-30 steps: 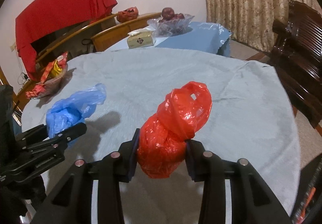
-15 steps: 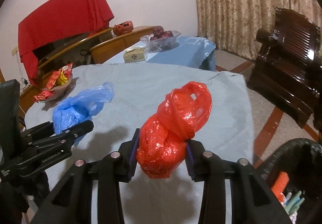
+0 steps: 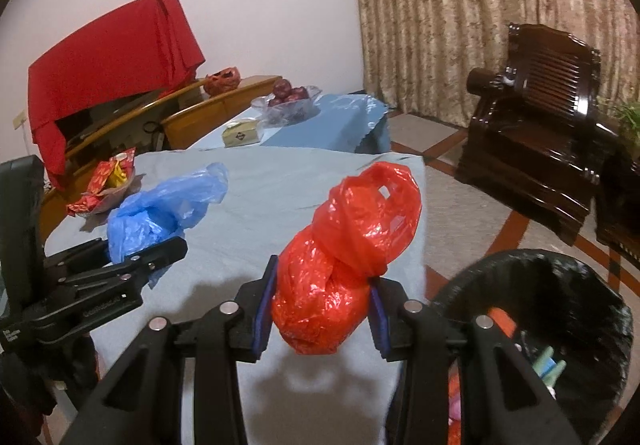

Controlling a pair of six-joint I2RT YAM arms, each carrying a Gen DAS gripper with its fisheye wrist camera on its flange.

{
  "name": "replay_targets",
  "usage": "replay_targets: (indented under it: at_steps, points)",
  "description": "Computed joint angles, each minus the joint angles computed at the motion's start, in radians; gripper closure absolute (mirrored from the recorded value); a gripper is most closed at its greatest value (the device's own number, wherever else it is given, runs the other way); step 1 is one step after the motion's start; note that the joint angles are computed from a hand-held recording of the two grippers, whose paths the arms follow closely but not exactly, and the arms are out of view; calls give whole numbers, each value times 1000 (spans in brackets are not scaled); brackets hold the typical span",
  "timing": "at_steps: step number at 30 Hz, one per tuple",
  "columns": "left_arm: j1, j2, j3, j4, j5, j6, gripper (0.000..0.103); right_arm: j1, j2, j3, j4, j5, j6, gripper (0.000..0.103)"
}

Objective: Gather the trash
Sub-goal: 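Carry the blue and red bags over the trash bin with both tools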

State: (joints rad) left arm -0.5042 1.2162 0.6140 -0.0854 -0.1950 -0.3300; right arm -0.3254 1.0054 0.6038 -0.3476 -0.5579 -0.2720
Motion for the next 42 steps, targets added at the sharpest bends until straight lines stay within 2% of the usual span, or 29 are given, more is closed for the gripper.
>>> replay_targets:
  at_steps: [8, 18, 26, 42]
  points:
    - [-176, 42, 42, 2, -92, -72, 59, -276, -36, 24, -142, -161, -175, 63]
    - [-359, 188, 157, 32, -155, -96, 59, -620, 116, 121, -255, -309, -412, 63]
    - [-418, 323, 258, 65, -144, -83, 59, -746, 236, 191, -255, -321, -486, 63]
    - [-472, 595, 467, 121, -101, -53, 59, -801, 430, 263, -137, -274, -482, 63]
